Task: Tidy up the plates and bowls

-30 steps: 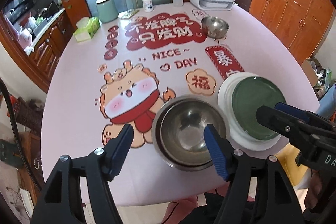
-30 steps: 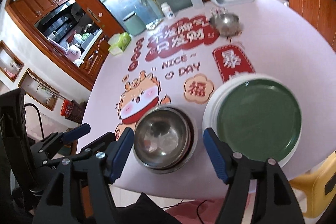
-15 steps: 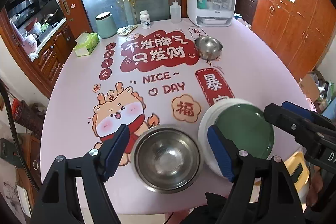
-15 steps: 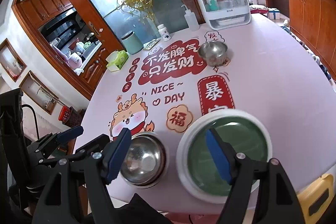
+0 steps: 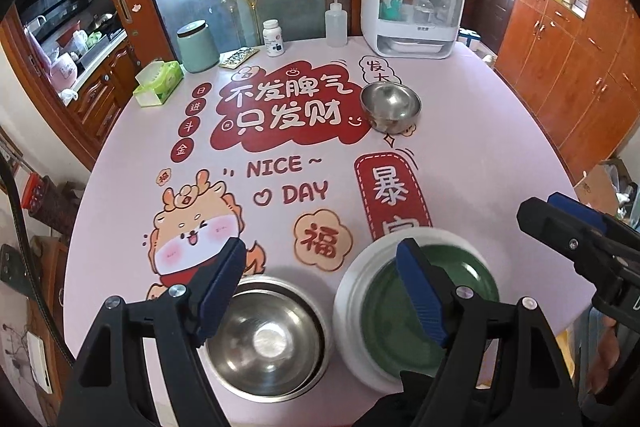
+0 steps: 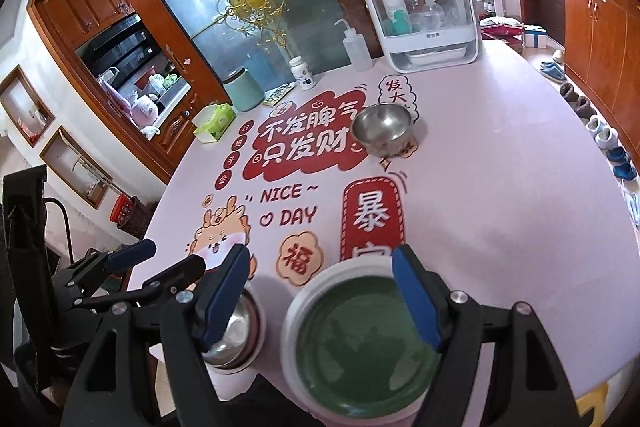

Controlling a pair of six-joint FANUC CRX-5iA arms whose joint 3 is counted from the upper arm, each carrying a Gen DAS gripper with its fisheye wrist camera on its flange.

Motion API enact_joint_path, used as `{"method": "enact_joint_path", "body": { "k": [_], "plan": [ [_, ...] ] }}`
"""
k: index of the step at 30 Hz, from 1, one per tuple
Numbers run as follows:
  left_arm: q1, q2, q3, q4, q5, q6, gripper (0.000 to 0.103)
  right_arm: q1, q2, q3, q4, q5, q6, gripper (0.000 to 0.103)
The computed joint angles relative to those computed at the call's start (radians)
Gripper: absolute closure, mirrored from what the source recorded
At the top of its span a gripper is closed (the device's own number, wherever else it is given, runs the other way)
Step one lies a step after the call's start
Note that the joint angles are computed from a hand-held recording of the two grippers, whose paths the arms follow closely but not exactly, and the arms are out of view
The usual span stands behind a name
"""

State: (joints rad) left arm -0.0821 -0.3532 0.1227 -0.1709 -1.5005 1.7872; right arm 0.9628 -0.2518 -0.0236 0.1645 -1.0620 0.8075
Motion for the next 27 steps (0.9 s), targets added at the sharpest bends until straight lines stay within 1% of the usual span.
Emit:
{"method": "enact_joint_path", "body": {
  "k": [5, 12, 19, 27],
  "plan": [
    [-0.045, 0.095, 0.071, -0.04, -0.004, 0.081, 0.027, -0.109, 0.052, 0.067, -0.095, -0.01, 0.146, 0.029],
    [-0.055, 0.222, 0.165, -0.046, -0.012, 0.144, 0.027, -0.252, 0.157, 0.176, -0.204, -0.027, 0.305, 0.029],
    [-0.041, 0.355, 0.267, -0.038, -0.016, 0.163, 0.027, -0.363, 0.274, 0.312, -0.305, -0.055, 0.403, 0.029],
    [-0.007, 0.474, 0.352, -0.02, -0.003, 0.191, 0.027, -0.437, 0.413, 0.458, -0.372, -0.073, 0.473, 0.029]
  ]
}}
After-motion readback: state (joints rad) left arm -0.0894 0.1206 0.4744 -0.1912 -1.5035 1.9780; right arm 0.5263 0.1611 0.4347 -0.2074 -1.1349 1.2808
